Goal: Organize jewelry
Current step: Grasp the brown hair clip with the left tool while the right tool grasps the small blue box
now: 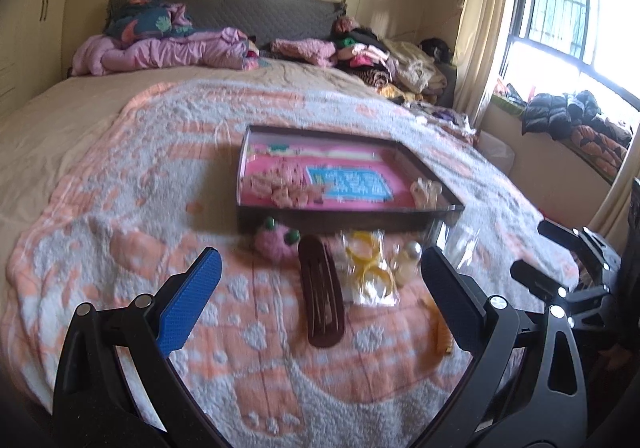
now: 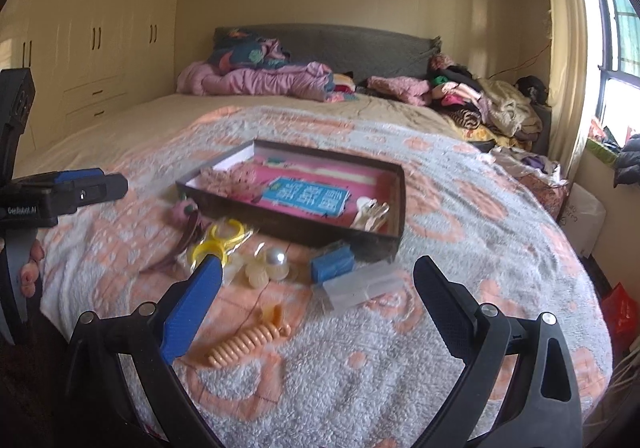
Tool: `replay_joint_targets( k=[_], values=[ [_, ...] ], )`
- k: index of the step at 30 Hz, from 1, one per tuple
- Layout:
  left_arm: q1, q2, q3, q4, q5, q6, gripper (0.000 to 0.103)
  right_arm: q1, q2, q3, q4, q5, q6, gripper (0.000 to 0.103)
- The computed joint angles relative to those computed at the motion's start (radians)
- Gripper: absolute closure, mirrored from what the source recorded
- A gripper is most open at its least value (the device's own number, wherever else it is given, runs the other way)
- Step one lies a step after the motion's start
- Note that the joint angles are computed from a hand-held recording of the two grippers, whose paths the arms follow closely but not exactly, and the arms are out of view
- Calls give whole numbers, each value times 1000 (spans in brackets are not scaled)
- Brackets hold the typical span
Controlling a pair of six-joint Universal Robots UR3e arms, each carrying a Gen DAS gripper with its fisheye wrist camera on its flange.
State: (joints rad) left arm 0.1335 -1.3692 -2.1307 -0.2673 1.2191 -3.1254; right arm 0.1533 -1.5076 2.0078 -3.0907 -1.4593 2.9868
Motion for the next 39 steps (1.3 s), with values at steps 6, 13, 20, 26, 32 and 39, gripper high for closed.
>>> replay_joint_targets(
  k=[6, 13, 20, 26, 32, 39],
  values=[
    [-14, -49, -26, -24, -19, 24, 28, -25, 72, -55, 44, 31, -44, 10],
    [-62, -160, 10, -23, 11, 39, 45, -31, 177, -149, 46, 23, -114, 14],
    [-80, -268, 71, -21, 43, 44, 67, -36, 285, -279, 107, 20, -168, 21],
    [-45, -269, 76, -49, 23, 52, 76, -29, 384, -417, 197, 19, -194, 38],
    [-48, -291, 116, -74, 24, 50, 75, -24, 475, -544, 304, 26, -203, 48],
    [-72, -356, 180, -81, 41, 45, 77, -22, 480, -530, 281, 48, -194, 59]
  ],
)
